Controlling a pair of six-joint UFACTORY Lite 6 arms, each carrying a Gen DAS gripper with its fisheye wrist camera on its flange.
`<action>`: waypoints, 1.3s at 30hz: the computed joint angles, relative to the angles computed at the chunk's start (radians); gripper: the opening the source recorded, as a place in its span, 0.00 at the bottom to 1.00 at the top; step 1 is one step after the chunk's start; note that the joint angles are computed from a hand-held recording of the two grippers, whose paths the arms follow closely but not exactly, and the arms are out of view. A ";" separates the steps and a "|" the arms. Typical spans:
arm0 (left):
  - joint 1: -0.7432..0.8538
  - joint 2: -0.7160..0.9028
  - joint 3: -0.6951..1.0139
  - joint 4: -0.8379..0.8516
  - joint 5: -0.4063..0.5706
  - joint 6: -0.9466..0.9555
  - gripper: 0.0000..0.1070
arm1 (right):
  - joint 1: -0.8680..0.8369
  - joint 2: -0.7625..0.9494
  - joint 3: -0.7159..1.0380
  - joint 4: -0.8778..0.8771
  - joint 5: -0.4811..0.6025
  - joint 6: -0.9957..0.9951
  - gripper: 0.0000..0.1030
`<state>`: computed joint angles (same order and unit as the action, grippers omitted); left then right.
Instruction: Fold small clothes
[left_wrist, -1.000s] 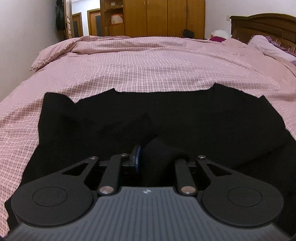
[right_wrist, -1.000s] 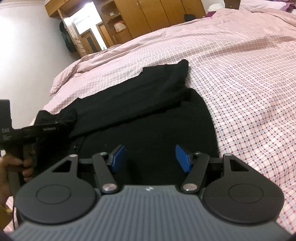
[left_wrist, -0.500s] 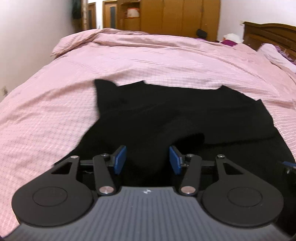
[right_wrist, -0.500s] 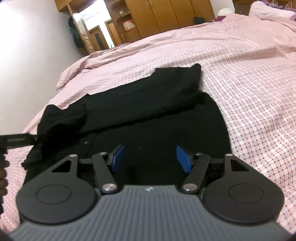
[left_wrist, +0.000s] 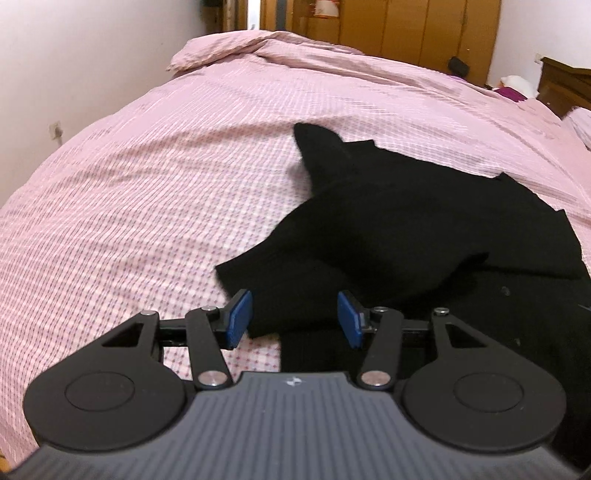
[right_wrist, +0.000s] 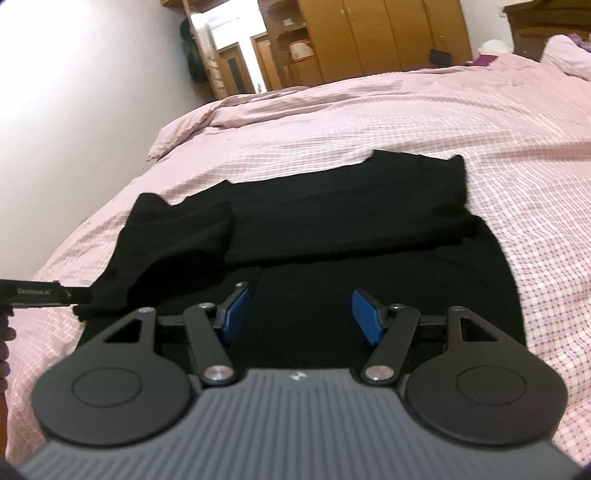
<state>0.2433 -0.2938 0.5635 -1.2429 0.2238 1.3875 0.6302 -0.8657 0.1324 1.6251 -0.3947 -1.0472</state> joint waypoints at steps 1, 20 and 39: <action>0.007 0.003 -0.001 0.001 0.001 -0.002 0.54 | 0.023 0.014 0.011 0.002 -0.014 0.003 0.63; 0.321 0.064 -0.017 -0.088 0.106 0.176 0.54 | 0.201 0.468 0.318 -0.277 -0.041 0.237 0.63; 0.471 0.179 -0.008 -0.233 0.246 0.416 0.54 | 0.301 1.011 0.815 -0.357 0.031 0.189 0.62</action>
<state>0.7141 -0.1150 0.5551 -1.4759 0.4702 1.8034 0.9314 0.1456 0.9473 1.2682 -0.3633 -0.8584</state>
